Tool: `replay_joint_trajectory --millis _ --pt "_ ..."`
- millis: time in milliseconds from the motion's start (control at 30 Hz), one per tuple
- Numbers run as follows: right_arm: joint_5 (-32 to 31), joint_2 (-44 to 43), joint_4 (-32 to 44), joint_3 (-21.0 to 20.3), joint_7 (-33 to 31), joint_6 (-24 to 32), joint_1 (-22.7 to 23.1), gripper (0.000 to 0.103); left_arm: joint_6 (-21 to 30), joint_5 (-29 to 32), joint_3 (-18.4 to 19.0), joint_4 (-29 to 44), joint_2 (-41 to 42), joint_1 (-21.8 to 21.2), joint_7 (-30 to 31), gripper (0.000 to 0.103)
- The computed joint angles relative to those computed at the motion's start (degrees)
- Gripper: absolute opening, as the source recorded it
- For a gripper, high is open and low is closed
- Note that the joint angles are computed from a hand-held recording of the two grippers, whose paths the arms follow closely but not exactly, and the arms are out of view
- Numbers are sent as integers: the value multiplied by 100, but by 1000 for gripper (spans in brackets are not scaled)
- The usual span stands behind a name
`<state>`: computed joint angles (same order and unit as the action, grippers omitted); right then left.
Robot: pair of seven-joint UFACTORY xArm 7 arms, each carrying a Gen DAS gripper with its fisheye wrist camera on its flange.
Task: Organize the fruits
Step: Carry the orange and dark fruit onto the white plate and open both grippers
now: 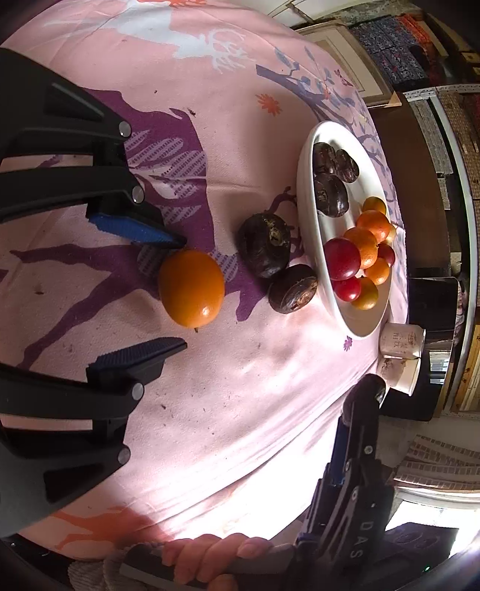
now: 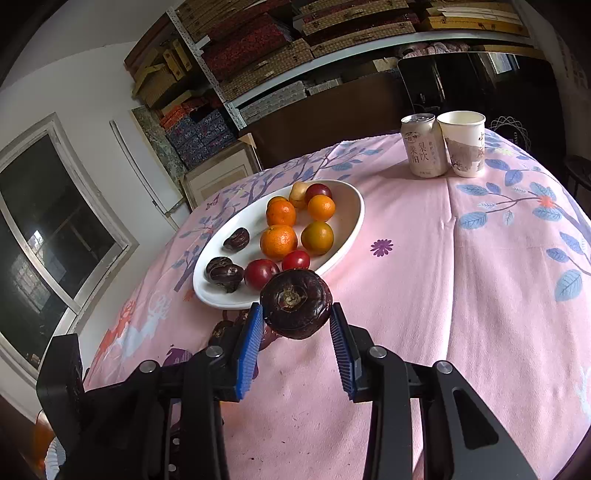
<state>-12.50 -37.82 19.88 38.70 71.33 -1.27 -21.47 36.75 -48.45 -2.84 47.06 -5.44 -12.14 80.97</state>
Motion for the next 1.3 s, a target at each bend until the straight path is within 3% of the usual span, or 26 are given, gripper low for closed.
replay_joint_trajectory --millis 133,233,300,367,400,500,633,767,833,967,1100,1200,1300 --pt "1 10 -5 -24 -8 -12 21 38 -97 3 -25 3 39 -9 -4 42" --pt "0 60 26 -14 -8 6 35 38 -223 -120 -34 26 67 -20 5 52" --pt "-8 83 39 1 -4 1 29 38 -196 -169 -32 79 101 -18 18 52" --pt "-13 87 44 21 5 0 14 38 -124 -221 -27 125 124 -5 27 48" --pt "-12 87 40 9 5 -5 22 38 36 -224 -8 169 136 18 40 40" --pt "-12 91 47 30 17 -3 6 38 -116 -338 -42 74 69 7 181 40" --pt "-15 49 37 68 43 -21 -41 38 113 -650 68 128 -76 50 333 40" --pt "-45 41 109 -114 -92 -6 -17 38 68 -704 73 746 146 109 -14 40" --pt "-174 55 353 -241 -341 299 -56 37 -14 -671 15 1256 408 137 -312 40" --pt "-502 234 917 -339 -513 381 -454 37 -362 -605 -218 2233 1004 169 -956 40" --pt "-691 893 1509 -2 -548 -49 -1234 37 -586 -55 -511 3066 1706 149 -1715 40" --pt "-823 1637 2012 541 -648 -124 -1954 37 -689 351 -729 3418 2149 124 -2058 40" --pt "-1363 2289 2520 1415 -492 133 -2910 37 -729 860 -849 3686 2573 84 -2398 40"
